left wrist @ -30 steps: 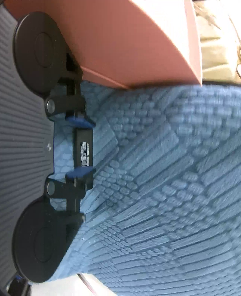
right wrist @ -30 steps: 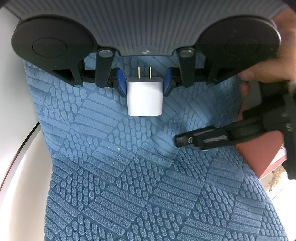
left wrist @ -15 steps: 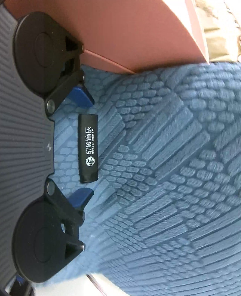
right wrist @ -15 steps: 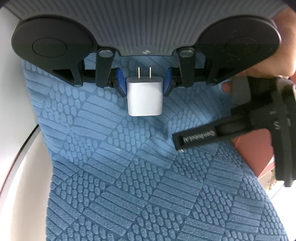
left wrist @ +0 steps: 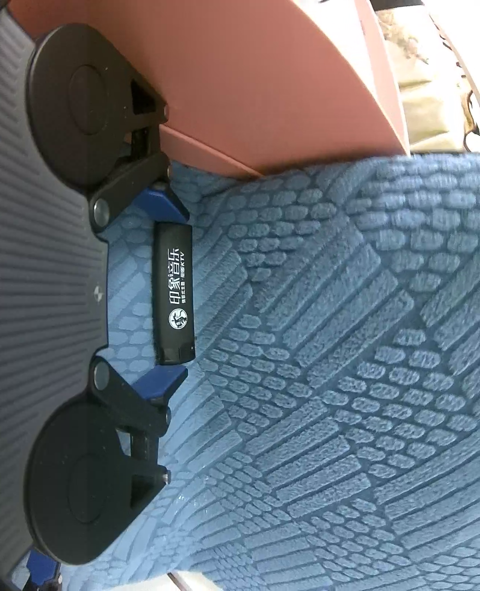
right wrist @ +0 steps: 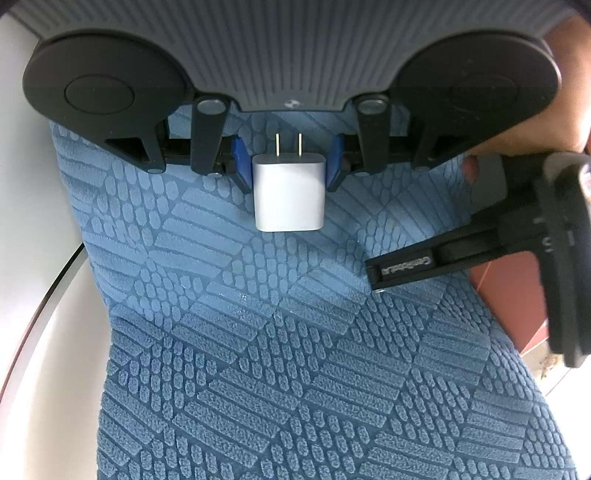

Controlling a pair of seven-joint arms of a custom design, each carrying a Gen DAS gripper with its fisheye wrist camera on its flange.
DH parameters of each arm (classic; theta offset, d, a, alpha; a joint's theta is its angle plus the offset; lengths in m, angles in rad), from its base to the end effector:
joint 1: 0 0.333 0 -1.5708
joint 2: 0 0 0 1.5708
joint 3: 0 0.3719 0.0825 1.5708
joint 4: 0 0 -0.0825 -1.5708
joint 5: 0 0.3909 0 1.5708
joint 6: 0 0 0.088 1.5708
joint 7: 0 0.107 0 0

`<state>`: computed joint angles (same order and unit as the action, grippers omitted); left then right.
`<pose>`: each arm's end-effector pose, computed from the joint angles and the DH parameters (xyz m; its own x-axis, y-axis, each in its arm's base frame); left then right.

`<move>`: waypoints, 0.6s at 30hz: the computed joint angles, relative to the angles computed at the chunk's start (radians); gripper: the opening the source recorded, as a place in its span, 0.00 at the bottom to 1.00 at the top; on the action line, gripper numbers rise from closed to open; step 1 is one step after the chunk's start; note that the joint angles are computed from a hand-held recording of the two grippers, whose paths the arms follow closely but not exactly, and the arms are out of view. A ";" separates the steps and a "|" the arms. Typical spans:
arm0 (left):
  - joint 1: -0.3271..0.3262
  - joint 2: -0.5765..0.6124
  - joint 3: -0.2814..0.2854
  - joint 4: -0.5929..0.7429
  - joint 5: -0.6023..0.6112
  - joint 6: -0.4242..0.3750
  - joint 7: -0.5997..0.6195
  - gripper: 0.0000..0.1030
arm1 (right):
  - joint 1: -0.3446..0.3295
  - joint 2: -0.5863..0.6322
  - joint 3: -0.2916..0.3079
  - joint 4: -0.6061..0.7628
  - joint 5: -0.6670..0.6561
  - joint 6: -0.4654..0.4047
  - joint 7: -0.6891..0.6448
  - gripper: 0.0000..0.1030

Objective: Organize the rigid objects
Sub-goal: 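Lift the USB stick with the left tool while the right tool lifts the charger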

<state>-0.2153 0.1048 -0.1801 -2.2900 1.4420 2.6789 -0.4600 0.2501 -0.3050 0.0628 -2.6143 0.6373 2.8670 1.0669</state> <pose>0.4885 -0.2359 0.3685 0.3357 -0.9376 0.0905 -0.6429 -0.2982 -0.7055 0.4242 0.1036 0.4584 0.2977 -0.9378 -0.1787 -0.8174 -0.1537 -0.5551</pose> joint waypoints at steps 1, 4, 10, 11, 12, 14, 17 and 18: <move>0.006 -0.010 0.004 -0.008 0.002 0.017 -0.007 0.83 | 0.001 -0.003 -0.001 -0.003 0.000 0.000 -0.002 0.44; 0.016 -0.068 0.003 -0.062 0.007 0.058 -0.025 0.83 | 0.006 -0.014 -0.006 -0.015 0.008 0.000 -0.016 0.44; 0.034 -0.181 -0.015 -0.154 0.008 0.112 -0.018 0.83 | 0.010 -0.043 -0.007 -0.051 0.015 0.008 -0.038 0.44; 0.040 -0.187 -0.015 -0.156 0.004 0.124 -0.005 0.83 | 0.012 -0.051 -0.008 -0.058 0.016 0.006 -0.044 0.44; 0.044 -0.198 -0.017 -0.161 -0.002 0.131 0.006 0.83 | 0.014 -0.060 -0.011 -0.065 0.020 0.005 -0.050 0.44; 0.048 -0.229 -0.022 -0.184 -0.023 0.144 0.033 0.83 | 0.013 -0.074 -0.011 -0.079 0.023 0.002 -0.054 0.44; 0.051 -0.264 -0.032 -0.206 -0.058 0.155 0.086 0.83 | 0.011 -0.094 -0.011 -0.097 0.024 -0.005 -0.057 0.44; 0.053 -0.279 -0.035 -0.218 -0.063 0.165 0.088 0.83 | 0.009 -0.103 -0.011 -0.103 0.023 -0.007 -0.059 0.44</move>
<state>-0.1624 -0.1740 -0.2150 -2.5081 1.3789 2.8434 -0.3722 0.2587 -0.4081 0.0514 -2.7175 0.6600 2.8601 1.0082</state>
